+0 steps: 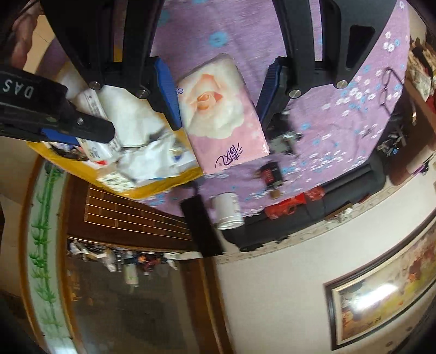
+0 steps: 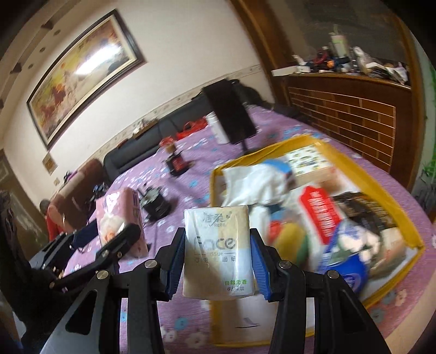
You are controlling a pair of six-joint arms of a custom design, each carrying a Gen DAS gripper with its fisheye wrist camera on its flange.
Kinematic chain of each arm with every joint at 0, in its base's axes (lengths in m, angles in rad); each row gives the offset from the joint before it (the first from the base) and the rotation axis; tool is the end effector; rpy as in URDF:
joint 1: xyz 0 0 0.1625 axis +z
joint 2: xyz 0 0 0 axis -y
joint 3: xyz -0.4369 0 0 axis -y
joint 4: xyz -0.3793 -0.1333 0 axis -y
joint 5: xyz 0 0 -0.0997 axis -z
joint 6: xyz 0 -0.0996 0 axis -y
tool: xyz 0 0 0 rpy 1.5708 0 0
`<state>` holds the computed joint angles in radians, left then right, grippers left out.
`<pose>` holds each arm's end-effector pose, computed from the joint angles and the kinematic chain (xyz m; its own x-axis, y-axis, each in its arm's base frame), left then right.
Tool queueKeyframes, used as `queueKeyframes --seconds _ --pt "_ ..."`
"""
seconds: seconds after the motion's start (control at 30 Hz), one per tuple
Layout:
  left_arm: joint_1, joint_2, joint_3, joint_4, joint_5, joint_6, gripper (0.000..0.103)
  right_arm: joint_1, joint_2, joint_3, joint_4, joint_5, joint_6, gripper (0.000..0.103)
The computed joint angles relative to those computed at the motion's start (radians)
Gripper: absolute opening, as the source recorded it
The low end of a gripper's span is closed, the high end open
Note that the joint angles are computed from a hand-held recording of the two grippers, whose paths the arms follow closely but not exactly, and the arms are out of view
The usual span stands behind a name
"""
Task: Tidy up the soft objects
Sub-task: 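Carry the Face pack and pink pack into the yellow tray and release them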
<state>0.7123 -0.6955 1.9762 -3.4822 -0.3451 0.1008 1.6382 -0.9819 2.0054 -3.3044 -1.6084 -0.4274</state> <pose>-0.2636 -0.5276 0.1106 -0.5764 -0.0530 -0.8155 0.6727 0.5359 -0.5102 0.1684 -0.5705 0.1914 -0.8877 -0.3526 0.2962 -0.4604 0.6708 -0.5815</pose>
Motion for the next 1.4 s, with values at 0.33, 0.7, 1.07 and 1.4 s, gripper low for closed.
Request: queueKeyframes --seconds 0.33,0.7,1.07,1.4 --pt "0.013 0.084 -0.142 0.144 -0.138 -0.008 0.054 -0.038 -0.042 -0.038 0.008 -0.029 -0.013 0.05" --pt "0.066 0.177 -0.297 0.269 -0.208 -0.047 0.054 -0.045 0.026 -0.185 0.109 -0.13 -0.049 0.05" --pt "0.101 0.207 -0.388 0.377 -0.222 -0.107 0.055 -0.056 0.077 -0.305 0.254 -0.202 -0.067 0.05" --pt "0.098 0.21 -0.394 0.407 -0.21 -0.112 0.057 -0.041 0.113 -0.359 0.306 -0.259 -0.064 0.05"
